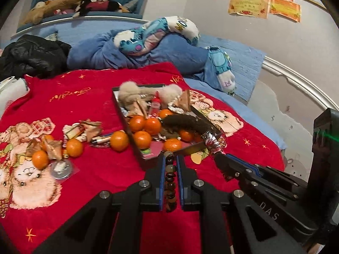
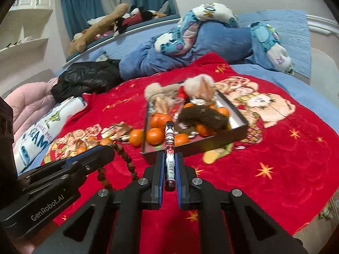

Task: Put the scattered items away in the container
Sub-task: 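Carry the bracelet in the left gripper while the right carries the tube to the tray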

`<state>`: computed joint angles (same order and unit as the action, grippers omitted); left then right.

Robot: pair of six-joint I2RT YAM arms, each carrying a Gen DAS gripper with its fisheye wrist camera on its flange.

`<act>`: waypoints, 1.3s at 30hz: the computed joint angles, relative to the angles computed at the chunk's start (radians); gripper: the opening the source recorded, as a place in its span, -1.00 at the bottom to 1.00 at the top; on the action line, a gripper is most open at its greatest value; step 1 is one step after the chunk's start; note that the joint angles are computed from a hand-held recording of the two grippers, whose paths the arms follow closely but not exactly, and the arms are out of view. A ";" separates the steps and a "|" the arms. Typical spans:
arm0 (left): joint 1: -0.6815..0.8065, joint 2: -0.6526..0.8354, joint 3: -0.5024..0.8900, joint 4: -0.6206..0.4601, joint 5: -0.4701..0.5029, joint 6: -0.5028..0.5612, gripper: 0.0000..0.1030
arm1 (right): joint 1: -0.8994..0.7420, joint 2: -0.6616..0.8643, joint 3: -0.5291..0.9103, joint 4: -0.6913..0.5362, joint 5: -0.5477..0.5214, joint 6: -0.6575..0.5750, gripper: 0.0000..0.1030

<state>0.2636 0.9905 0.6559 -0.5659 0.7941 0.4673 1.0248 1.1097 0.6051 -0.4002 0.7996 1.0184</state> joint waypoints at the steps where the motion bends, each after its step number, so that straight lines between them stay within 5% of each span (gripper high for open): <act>1: -0.014 0.001 -0.004 0.008 -0.005 -0.006 -0.79 | -0.006 -0.017 -0.016 0.004 -0.002 0.001 -0.80; 12: -0.045 0.094 0.040 0.041 0.006 0.003 -0.79 | -0.128 -0.062 -0.081 0.165 -0.127 -0.097 -0.80; 21: -0.131 0.171 0.161 0.103 -0.031 -0.099 -0.79 | -0.233 0.016 -0.023 0.290 -0.222 -0.207 -0.80; 32: -0.246 0.373 0.255 0.295 -0.151 -0.240 -0.79 | -0.480 0.137 0.017 0.438 -0.467 -0.314 -0.80; 39: -0.322 0.499 0.326 0.366 -0.234 -0.266 -0.79 | -0.552 0.280 0.101 0.470 -0.494 -0.368 -0.80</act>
<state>-0.0582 1.4897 0.9820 -0.2000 0.5599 0.2014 0.4723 1.3898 0.7065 0.0700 0.3051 0.6506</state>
